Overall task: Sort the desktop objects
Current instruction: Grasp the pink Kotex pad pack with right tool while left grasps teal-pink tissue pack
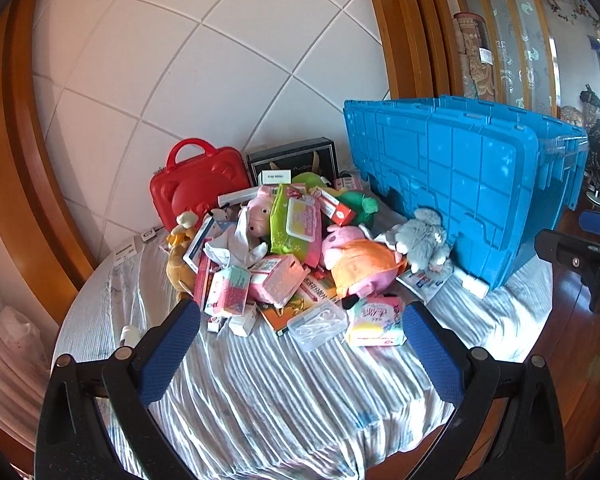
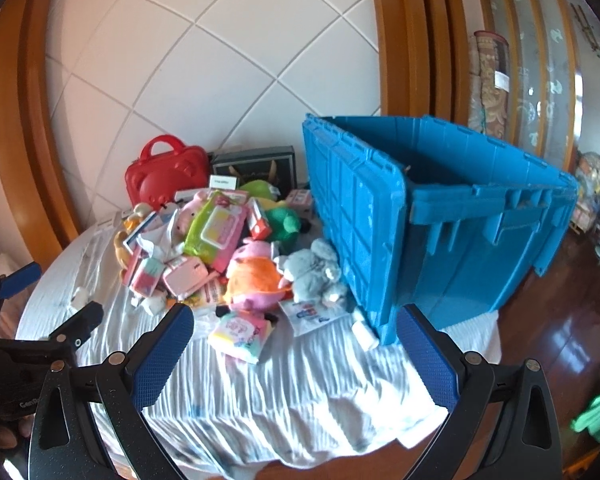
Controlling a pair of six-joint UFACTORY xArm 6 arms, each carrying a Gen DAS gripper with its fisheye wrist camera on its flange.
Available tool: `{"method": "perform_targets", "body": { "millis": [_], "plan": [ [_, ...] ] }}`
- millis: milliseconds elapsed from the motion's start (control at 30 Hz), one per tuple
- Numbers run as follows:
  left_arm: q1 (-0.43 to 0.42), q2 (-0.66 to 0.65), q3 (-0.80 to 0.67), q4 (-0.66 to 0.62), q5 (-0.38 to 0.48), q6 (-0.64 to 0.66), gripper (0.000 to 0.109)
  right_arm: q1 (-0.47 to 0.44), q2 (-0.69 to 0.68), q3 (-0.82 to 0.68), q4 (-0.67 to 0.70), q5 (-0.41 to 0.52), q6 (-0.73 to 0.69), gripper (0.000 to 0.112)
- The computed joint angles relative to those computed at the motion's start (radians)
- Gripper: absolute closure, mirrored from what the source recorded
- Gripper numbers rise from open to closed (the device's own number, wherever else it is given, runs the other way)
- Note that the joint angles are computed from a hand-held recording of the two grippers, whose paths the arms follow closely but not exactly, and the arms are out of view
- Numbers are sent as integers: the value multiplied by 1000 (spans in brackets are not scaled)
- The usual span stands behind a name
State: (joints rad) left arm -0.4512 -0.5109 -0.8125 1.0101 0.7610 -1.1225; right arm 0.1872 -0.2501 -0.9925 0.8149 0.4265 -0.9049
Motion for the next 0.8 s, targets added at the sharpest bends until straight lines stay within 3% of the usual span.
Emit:
{"method": "perform_targets", "body": {
  "millis": [300,500,600,800],
  "plan": [
    [354,-20,216,-184,-290,314,6,135,259,-92,-250,-31,290,10],
    [555,165,144,-377,-467,559,6,211,443,-226,-516,-32,574,10],
    [601,295,60,-483,-550,683,6,230,498,-263,-577,-39,691,10],
    [569,501,-67,-963,-627,1115,6,239,566,-327,-725,-18,838,10]
  ]
}}
